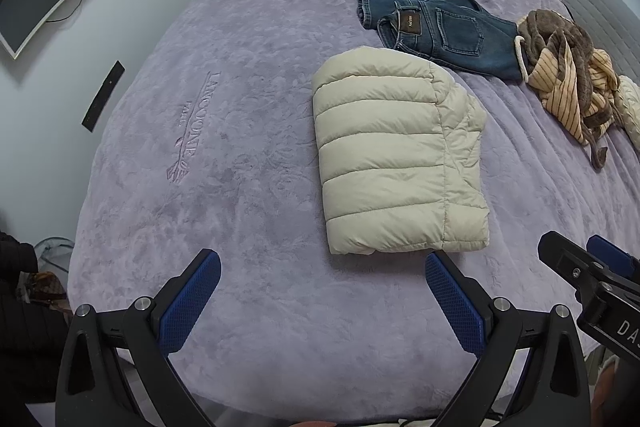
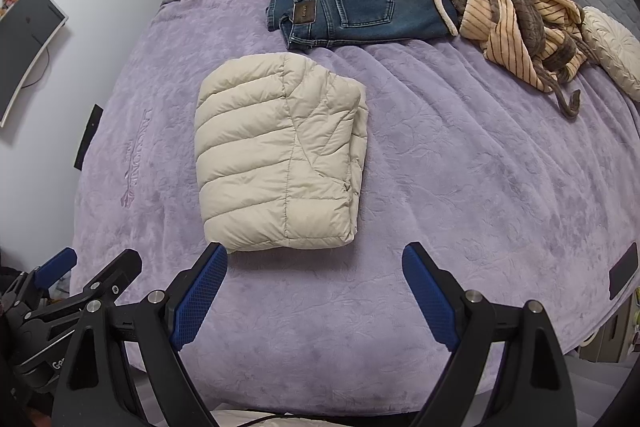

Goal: Fold large clothes

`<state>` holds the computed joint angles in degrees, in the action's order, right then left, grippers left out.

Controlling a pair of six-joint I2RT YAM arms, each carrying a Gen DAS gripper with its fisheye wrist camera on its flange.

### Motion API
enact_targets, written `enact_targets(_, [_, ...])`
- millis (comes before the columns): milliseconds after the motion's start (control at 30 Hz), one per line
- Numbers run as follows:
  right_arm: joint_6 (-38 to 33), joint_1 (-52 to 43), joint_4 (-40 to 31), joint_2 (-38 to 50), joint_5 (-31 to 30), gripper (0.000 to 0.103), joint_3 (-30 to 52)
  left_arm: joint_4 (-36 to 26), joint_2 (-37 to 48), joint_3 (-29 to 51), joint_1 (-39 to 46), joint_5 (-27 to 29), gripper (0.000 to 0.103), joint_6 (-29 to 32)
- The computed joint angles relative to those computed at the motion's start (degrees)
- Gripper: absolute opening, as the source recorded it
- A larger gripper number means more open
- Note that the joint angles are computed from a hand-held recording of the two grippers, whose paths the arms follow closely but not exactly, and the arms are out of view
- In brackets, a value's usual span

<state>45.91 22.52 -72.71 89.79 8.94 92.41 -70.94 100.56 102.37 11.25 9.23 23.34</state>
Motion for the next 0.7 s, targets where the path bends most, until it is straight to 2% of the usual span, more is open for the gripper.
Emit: enact_targets(700, [0.6,0.6,-0.5,-1.1,0.5,0.091,-0.3,0.1,-1.1,-0.7,0.8,0.1,0.102,0.0])
